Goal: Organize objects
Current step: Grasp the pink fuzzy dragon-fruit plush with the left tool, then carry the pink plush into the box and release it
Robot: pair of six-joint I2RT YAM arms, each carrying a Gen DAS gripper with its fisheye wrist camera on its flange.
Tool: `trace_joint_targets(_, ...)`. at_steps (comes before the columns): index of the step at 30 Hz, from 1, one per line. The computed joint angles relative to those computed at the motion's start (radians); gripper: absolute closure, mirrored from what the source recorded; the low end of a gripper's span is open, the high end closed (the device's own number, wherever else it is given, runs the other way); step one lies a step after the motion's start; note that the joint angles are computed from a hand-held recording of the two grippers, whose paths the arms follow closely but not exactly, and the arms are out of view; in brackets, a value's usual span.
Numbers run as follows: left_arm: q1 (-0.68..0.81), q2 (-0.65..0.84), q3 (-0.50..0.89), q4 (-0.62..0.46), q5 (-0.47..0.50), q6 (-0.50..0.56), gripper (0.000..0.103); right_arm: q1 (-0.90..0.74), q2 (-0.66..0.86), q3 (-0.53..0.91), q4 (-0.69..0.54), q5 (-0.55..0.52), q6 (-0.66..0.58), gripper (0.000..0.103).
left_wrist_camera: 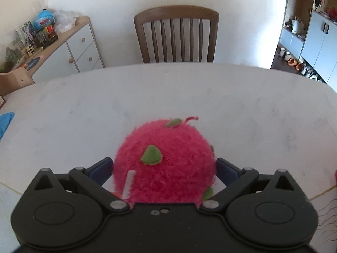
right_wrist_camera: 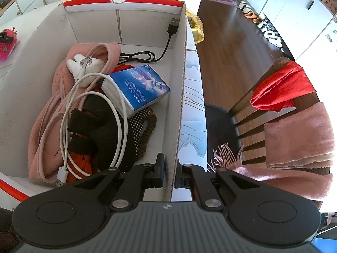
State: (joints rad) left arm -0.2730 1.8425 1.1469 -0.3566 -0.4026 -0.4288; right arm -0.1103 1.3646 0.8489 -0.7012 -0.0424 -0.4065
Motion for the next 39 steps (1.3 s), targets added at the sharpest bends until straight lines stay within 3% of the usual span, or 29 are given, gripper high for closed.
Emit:
trace_joint_targets(5,0.005,0.022,-0.008,0.025,0.003,0.003,0.002,0.01,0.004,0.003,-0.001,0.014,0.014,0.095)
trace_joint_targets(8,0.013,0.018,-0.025,0.04,0.013,-0.005,0.013,0.017,0.002,-0.001,0.003,0.021,0.022,0.095)
trace_joint_targets(12,0.029,0.004,-0.042,0.057,0.036,0.018,0.018,0.023,0.001,-0.004,0.006,0.028,0.029,0.095)
trace_joint_targets(19,0.01,-0.046,-0.061,0.026,0.038,0.0,0.02,0.028,-0.005,-0.007,0.007,0.033,0.032,0.095)
trace_joint_targets(28,-0.075,-0.155,-0.026,-0.121,0.011,-0.042,0.02,0.023,-0.004,-0.015,0.02,0.024,0.014,0.095)
trace_joint_targets(39,-0.304,-0.271,0.046,-0.299,-0.059,-0.158,0.02,0.013,-0.004,-0.03,0.046,0.008,-0.008,0.095)
